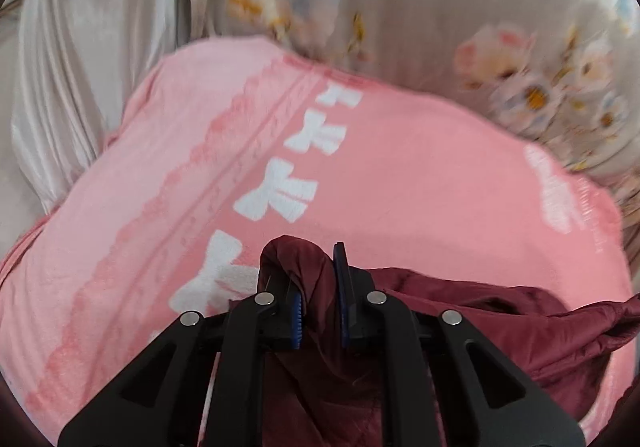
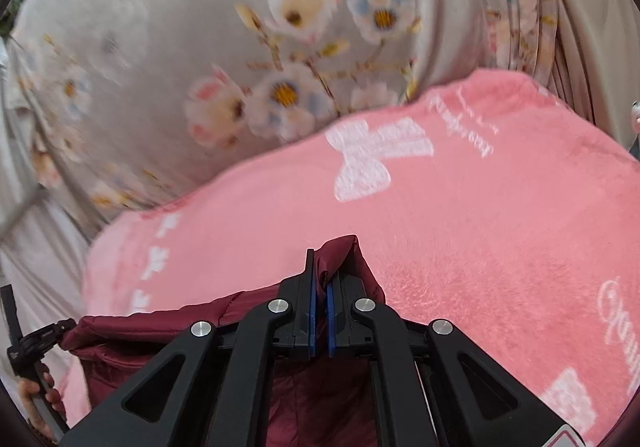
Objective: Fold large clothes
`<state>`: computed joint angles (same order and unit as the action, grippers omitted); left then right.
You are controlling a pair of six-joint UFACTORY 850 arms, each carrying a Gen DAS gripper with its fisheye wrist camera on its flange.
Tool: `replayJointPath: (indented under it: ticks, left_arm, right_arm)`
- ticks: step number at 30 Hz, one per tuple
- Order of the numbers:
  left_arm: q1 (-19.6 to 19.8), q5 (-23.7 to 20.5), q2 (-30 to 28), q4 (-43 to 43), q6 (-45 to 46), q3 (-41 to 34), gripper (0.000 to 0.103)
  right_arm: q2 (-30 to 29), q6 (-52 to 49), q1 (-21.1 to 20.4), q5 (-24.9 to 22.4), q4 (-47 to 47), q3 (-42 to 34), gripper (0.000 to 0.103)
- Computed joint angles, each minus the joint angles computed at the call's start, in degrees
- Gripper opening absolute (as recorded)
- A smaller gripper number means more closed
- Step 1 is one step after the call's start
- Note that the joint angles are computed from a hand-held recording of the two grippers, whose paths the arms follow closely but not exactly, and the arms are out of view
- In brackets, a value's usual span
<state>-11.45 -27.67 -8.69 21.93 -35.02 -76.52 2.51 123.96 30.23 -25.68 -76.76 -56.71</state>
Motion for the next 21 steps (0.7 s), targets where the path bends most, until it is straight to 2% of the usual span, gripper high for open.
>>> replayJointPath:
  ticks: [3, 6, 12, 15, 17, 18, 19, 21]
  left_arm:
    - [0.0, -2.4, -7.4, 0.9, -0.5, -3.6, 0.014]
    - [0.3, -2.3, -11.0, 0.7, -0.2, -4.7, 0.015]
    - [0.4, 1.3, -13.7, -0.5, 1.2, -4.7, 0.017]
    - [1.8, 4.3, -13.2, -7.3, 6.5, -4.0, 0.020]
    - [3.5, 5.5, -11.3, -17.0, 15.1, -3.1, 0.027]
    - [4.2, 5.8, -10.3, -21.6, 19.3, -2.8, 0.031]
    - [4.9, 6.3, -9.0, -24.8, 22.5, -2.3, 0.040]
    - [5.6, 8.1, -6.2, -24.0, 22.1, -1.3, 0.061]
  right_arm:
    - [-7.1, -5.2, -2.2, 1.6, 5.0, -3.5, 0.003]
    - [-11.6, -9.3, -3.7, 3.2, 9.1, -5.5, 0.003]
    - [-16.1, -13.0, -5.3, 7.4, 13.5, -6.8, 0.006]
    - [-14.8, -5.1, -6.1, 10.7, 6.5, -5.1, 0.010]
    - [-11.5, 5.9, -6.0, 10.4, -3.9, -2.7, 0.018]
    - [-9.2, 11.8, -5.4, 9.2, -9.9, -1.2, 0.028]
    - [-6.9, 15.5, -4.6, 6.8, -13.9, 0.0, 0.034]
    - [-3.4, 18.9, -2.1, 0.0, -18.6, 1.7, 0.059]
